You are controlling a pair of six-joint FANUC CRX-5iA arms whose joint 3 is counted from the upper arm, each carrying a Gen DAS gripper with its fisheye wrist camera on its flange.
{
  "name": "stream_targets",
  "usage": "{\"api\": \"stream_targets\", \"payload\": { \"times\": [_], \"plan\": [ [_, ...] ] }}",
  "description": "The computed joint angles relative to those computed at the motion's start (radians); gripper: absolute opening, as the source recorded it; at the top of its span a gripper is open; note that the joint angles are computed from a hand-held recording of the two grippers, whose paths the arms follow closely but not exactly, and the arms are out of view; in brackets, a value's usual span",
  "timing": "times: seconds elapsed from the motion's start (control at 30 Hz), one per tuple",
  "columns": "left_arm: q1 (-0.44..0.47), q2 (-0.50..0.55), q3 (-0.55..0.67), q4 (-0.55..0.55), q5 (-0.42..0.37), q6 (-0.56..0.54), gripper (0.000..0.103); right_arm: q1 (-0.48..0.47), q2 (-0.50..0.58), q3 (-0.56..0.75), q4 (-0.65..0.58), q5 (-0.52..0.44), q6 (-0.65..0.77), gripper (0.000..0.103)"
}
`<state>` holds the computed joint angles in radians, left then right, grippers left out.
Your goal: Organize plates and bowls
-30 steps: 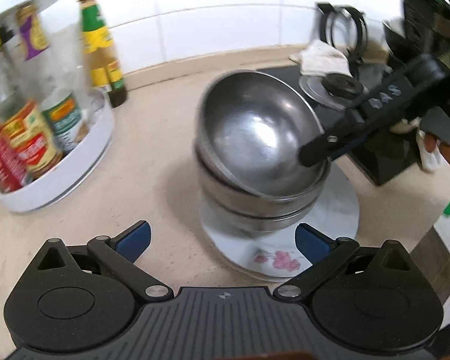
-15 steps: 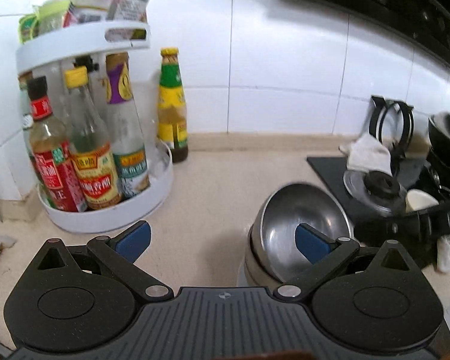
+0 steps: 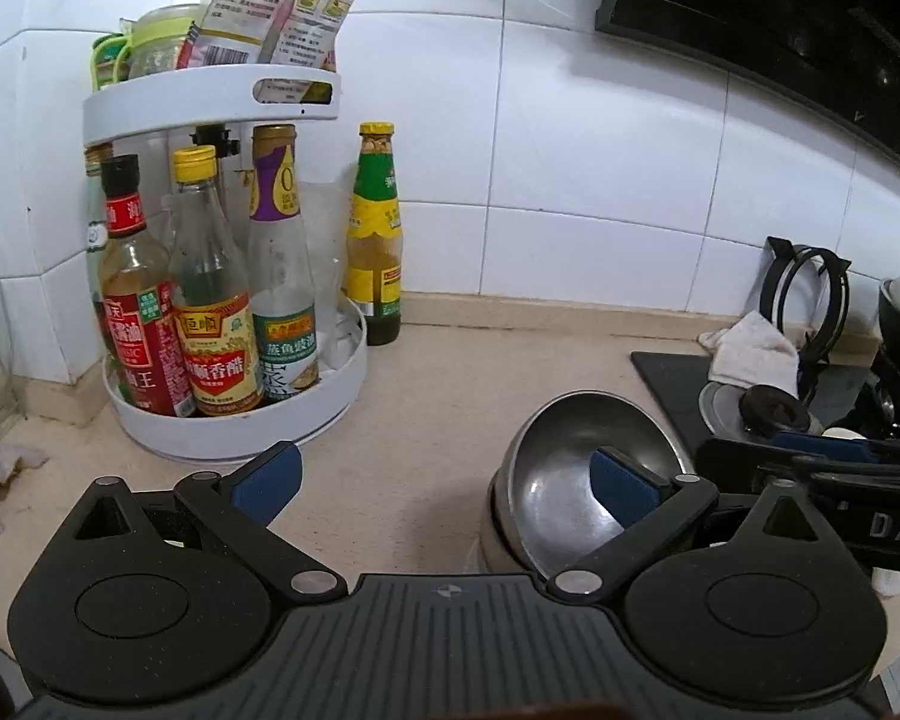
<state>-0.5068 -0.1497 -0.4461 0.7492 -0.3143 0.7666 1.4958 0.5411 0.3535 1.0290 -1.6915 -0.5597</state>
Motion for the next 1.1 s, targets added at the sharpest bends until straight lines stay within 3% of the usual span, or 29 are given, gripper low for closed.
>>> {"api": "stream_targets", "payload": {
  "times": [0.23,0.47,0.67,0.97,1.1],
  "plan": [
    [0.016,-0.022,0.009,-0.116,0.004,0.107,0.103,-0.003,0.022,0.007,0.035,-0.015,-0.013,0.059],
    [0.021,-0.048,0.001,-0.166,0.038,0.139,0.103,-0.002,0.001,-0.026,0.049,0.032,-0.061,0.059],
    [0.024,-0.062,-0.009,-0.165,0.068,0.134,0.103,-0.004,0.013,-0.018,0.081,0.035,-0.050,0.059],
    [0.022,-0.072,-0.039,-0.077,0.098,0.055,0.103,-0.009,0.036,0.010,0.110,0.031,-0.024,0.059],
    [0.025,-0.081,-0.037,-0.133,0.113,0.092,0.103,-0.012,0.039,0.014,0.114,0.037,-0.017,0.059]
  ]
}}
